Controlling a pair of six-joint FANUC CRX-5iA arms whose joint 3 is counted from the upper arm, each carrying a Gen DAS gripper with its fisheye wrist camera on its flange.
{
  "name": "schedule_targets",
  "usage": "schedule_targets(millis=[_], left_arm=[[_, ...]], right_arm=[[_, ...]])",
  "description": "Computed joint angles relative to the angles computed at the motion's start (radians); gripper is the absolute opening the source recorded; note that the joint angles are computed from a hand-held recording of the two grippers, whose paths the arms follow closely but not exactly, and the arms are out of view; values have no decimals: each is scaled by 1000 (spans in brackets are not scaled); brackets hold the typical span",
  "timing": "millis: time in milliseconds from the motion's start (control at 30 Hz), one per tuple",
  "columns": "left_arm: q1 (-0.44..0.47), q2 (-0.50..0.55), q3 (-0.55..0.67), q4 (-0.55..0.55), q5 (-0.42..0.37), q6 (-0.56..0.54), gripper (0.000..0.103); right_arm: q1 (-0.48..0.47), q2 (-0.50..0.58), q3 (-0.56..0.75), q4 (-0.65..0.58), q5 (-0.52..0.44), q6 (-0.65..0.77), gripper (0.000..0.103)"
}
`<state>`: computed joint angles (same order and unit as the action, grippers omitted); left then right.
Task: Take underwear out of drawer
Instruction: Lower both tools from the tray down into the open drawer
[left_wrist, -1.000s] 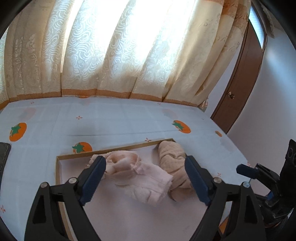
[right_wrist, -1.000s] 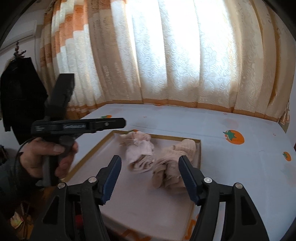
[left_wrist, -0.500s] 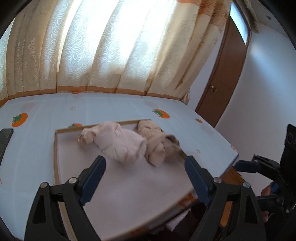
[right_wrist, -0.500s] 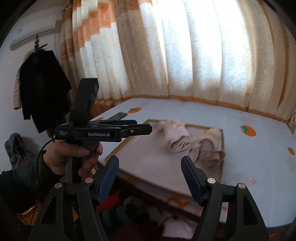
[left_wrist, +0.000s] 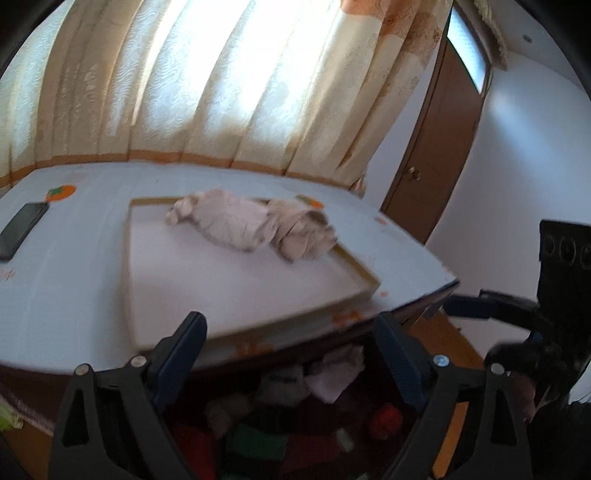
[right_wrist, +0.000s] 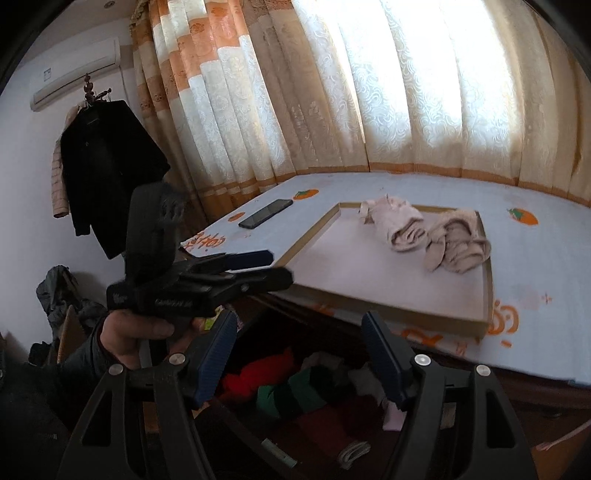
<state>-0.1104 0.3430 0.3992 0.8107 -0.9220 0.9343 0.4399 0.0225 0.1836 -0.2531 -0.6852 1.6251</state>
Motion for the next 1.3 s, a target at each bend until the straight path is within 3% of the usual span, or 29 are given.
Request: schedule_targets(millis=[333,433,567,967,1300], left_arm=[[19,-110,-162,-180,65,81,93],[21,-113,-175,-211,48,103,93],[18,-114,-174,-280,32,132,93],[31,-120,-133,-417,5,193,93],[50,-111,-125,-405,-11,209,93]], right_arm=[[3,46,-61,-8,2,-86,73],[-1,74,-54,-31,-12,-92,73],[18,120,-42,26,-23,-150,73],[71,285,88,147,-169,-247,73],[84,434,264,194,-351,-305,73]])
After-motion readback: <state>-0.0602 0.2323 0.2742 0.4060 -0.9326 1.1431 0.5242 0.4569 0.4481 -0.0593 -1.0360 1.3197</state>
